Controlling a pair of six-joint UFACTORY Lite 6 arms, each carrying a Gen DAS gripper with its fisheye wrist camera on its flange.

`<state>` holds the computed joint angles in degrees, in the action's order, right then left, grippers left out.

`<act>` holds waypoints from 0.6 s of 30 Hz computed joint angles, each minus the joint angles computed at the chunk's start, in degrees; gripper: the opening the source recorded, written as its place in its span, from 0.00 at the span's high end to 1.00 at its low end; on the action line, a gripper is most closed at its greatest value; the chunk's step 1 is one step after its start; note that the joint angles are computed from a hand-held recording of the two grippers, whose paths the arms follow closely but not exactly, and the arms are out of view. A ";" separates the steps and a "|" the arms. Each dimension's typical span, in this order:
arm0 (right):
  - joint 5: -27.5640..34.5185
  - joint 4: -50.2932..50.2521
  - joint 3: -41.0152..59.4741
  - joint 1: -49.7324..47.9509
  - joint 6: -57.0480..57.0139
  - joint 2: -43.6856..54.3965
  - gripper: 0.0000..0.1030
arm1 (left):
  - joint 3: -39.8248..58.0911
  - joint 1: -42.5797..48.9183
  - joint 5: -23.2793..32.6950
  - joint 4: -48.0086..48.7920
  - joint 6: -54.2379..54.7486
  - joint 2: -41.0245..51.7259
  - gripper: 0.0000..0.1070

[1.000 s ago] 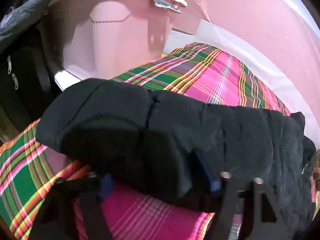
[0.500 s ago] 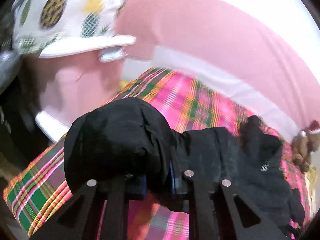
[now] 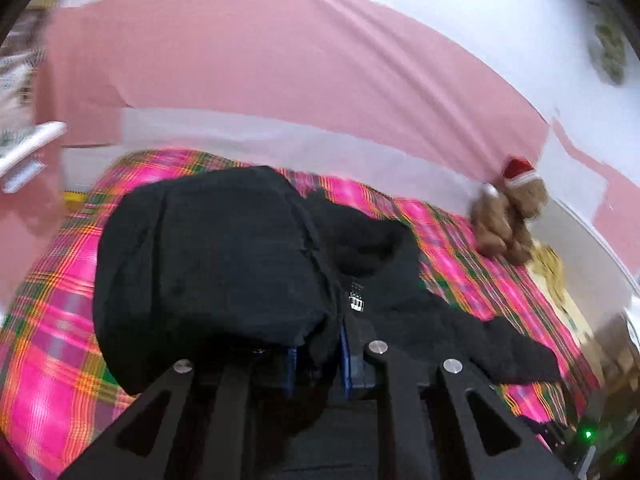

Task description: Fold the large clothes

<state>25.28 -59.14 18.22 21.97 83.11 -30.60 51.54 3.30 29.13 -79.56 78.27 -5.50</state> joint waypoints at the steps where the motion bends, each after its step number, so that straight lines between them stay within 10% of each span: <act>1: -0.82 0.41 -0.51 -1.44 -1.02 -0.67 0.34 | 0.02 -2.98 -0.96 -1.88 1.11 1.32 0.84; 6: -6.29 5.87 -3.45 -11.72 -11.32 -4.75 0.33 | 0.21 -14.00 -1.39 -14.24 9.44 8.98 0.63; 8: -8.72 8.71 -4.27 -15.52 -15.69 -5.39 0.33 | 0.53 -17.45 -1.29 -19.26 12.94 11.71 0.36; 18: -17.46 32.70 -7.37 -27.58 -44.22 -6.98 0.33 | 3.91 -25.30 5.61 -20.04 8.71 18.22 0.19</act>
<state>7.82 -26.44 10.85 -5.61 38.90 -37.57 55.45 -22.00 34.75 -99.60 86.99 12.72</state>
